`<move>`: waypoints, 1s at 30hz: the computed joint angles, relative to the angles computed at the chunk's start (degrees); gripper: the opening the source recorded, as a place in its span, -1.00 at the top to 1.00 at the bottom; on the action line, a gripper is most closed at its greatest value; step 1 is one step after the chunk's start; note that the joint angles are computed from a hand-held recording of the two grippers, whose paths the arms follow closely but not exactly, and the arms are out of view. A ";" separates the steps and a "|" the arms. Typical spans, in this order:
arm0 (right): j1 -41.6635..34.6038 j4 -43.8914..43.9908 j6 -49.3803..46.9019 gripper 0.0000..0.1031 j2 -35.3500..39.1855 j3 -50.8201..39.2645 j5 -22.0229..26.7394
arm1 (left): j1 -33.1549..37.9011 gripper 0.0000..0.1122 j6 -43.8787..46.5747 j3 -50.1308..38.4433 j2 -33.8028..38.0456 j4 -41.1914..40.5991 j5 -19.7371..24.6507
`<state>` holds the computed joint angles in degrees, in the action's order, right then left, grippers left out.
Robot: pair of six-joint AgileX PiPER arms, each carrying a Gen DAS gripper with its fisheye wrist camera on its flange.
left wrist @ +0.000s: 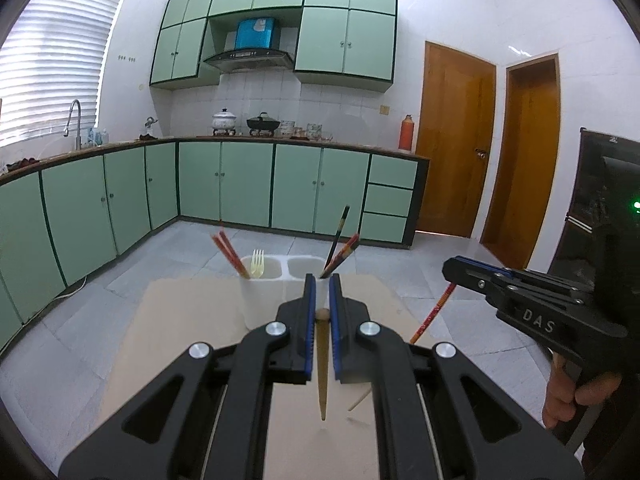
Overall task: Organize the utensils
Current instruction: 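Lift both chopsticks and drop them into the white utensil holder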
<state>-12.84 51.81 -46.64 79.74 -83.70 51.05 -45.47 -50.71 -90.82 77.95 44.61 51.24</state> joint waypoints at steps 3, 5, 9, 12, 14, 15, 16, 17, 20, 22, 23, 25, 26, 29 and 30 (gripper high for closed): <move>0.05 0.10 0.44 0.89 1.16 -2.49 0.99 | 0.76 0.90 1.47 -1.02 0.15 -0.64 -0.73; 0.51 -0.26 0.87 0.89 2.00 -4.30 0.98 | 1.25 0.90 2.34 -2.03 0.61 -0.93 -1.08; 1.12 -0.33 1.39 0.89 3.15 -6.96 0.94 | 2.32 0.90 3.78 -3.99 1.56 -1.55 -1.69; 1.51 -0.50 2.01 0.89 4.23 -9.22 0.83 | 3.61 0.90 4.97 -5.54 2.39 -2.23 -2.36; 1.85 -0.67 2.46 0.89 4.94 -10.54 0.71 | 4.30 0.90 5.48 -6.28 2.73 -2.55 -2.69; 2.08 -0.89 2.74 0.89 5.42 -11.53 0.71 | 4.38 0.90 5.39 -6.41 2.77 -2.34 -2.75; 2.29 -1.10 2.92 0.89 5.73 -12.16 0.64 | 4.61 0.90 5.65 -6.94 3.01 -2.50 -2.74; 2.47 -1.23 2.99 0.89 5.95 -12.65 0.53 | 4.97 0.90 5.88 -7.33 3.21 -2.60 -2.93; 3.28 -1.92 3.67 0.89 6.95 -14.73 0.41 | 5.71 0.90 6.28 -8.29 3.52 -2.39 -3.43; 3.99 -2.74 4.50 0.89 7.98 -16.98 0.39 | 6.27 0.90 6.90 -9.82 4.27 -2.36 -3.67; 4.24 -3.03 4.98 0.89 8.76 -18.51 0.59 | 6.72 0.90 7.47 -10.82 4.76 -2.49 -3.88; 4.87 -3.68 6.22 0.89 10.52 -21.78 0.99 | 7.60 0.90 8.50 -12.91 5.78 -2.75 -4.32; 5.23 -4.16 6.98 0.89 11.45 -23.56 1.14 | 8.11 0.90 9.08 -14.19 6.43 -3.01 -4.54; 6.40 -5.93 9.48 0.89 14.66 -29.77 1.63 | 9.86 0.90 12.01 -19.40 9.13 -4.64 -4.81; 6.84 -6.70 10.73 0.89 16.18 -32.66 2.12 | 10.53 0.90 13.31 -21.79 10.41 -5.39 -4.71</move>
<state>-6.00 45.11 -35.90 95.92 -116.37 53.17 -34.94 -37.40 -112.61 88.36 39.22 46.53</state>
